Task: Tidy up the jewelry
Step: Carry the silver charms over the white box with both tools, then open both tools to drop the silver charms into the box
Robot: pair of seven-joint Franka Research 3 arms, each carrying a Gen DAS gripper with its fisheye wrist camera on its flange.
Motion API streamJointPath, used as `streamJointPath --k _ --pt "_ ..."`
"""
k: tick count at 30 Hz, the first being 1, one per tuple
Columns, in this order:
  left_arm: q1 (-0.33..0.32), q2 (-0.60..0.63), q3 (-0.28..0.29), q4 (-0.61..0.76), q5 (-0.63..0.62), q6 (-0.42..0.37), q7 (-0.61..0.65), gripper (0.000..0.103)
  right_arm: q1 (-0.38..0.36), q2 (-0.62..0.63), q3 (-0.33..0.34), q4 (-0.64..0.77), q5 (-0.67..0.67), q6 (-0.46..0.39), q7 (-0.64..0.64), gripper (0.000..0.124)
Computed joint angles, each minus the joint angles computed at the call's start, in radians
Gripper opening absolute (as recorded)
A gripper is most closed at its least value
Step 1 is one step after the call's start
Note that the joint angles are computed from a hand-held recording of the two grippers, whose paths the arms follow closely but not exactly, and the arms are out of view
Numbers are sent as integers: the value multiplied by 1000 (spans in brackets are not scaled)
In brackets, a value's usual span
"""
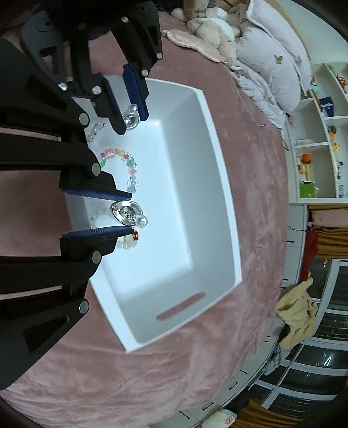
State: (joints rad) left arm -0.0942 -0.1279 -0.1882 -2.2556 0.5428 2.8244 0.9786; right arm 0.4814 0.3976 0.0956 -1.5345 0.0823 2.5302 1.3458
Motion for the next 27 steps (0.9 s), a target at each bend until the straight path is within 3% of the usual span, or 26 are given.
streamJointPath --k 7,12,14,15,17,21,22,27 --pt "-1 7 10 -16 -35 18 21 28 -7 32 10 24 41 -17 5 20" --pt "1 9 10 -21 -47 15 25 30 -18 30 18 20 71 0 -5 45" --pt "8 2 8 -28 -32 28 -1 50 -45 11 43 -6 137 34 -40 64" --pt "19 -4 2 -32 -1 39 -35 61 -48 1 42 -23 151 59 -43 67" --pt "23 -15 3 -40 12 54 -51 66 -66 -22 50 -54 200 98 -54 76" --pt "24 -34 -1 -43 12 70 -60 88 -94 -83 44 -132 252 168 -68 94" --pt "21 -39 -1 -45 6 69 -59 92 -105 -97 47 -147 266 168 -87 96" --pt "-12 -93 -24 -77 -11 116 -21 92 -140 -191 -4 -268 234 175 -84 96"
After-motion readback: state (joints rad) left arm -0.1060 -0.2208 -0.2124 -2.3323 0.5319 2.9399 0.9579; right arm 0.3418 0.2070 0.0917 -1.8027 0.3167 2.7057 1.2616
